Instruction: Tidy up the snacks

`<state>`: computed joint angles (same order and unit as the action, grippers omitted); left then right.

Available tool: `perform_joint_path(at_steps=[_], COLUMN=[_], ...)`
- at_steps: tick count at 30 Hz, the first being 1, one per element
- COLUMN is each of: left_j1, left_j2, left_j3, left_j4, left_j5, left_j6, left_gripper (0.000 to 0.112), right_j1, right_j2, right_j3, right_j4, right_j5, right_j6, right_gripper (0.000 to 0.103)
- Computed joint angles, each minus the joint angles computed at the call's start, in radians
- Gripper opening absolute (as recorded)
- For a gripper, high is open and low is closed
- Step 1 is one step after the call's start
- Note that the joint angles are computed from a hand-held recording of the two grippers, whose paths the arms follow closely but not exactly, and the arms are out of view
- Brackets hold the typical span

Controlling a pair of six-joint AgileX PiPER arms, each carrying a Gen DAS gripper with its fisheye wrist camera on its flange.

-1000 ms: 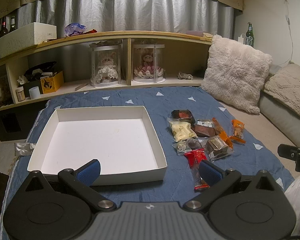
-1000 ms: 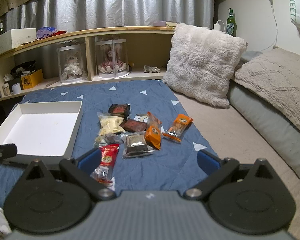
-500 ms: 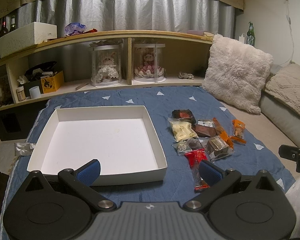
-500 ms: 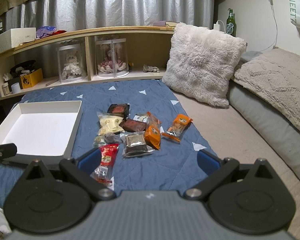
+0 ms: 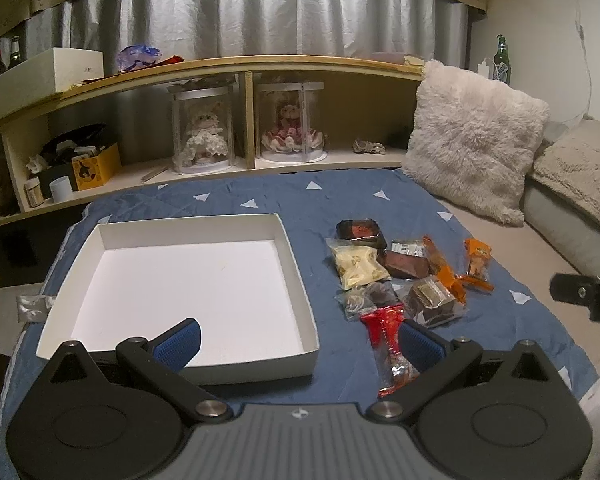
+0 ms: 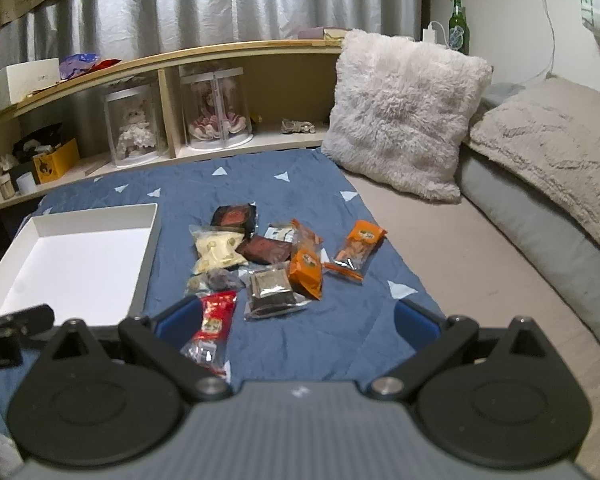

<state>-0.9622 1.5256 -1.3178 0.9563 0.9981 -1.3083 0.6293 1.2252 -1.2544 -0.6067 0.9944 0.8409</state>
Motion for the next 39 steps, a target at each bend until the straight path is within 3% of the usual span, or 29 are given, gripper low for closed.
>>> perform_joint_path(at_steps=[13, 27, 32, 35, 39], left_j1=[0.056, 0.135, 0.176, 0.193, 0.191], left_j2=[0.186, 0.404, 0.481, 0.529, 0.597], left_j3=[-0.195, -0.394, -0.467, -0.522, -0.603], left_j4=[-0.100, -0.280, -0.390, -0.439, -0.461], left_j5=[-0.048, -0.100, -0.130, -0.117, -0.075], left_j6=[0.099, 0.248, 0.332, 0.385, 0.461], left_gripper=[0.103, 0.103, 0.103, 0.103, 0.103], right_j1=[-0.199, -0.386, -0.418, -0.451, -0.489], right_j2=[0.146, 0.467, 0.590, 0.676, 0.756], right_j3=[-0.129, -0.425, -0.523, -0.612, -0.663], right_j4=[0.176, 0.270, 0.228, 0.268, 0.260], right_j5=[-0.095, -0.089, -0.089, -0.063, -0.094], right_j6=[-0.137, -0.172, -0.106, -0.138, -0.088], right_gripper=[0.102, 0.102, 0.102, 0.102, 0.102])
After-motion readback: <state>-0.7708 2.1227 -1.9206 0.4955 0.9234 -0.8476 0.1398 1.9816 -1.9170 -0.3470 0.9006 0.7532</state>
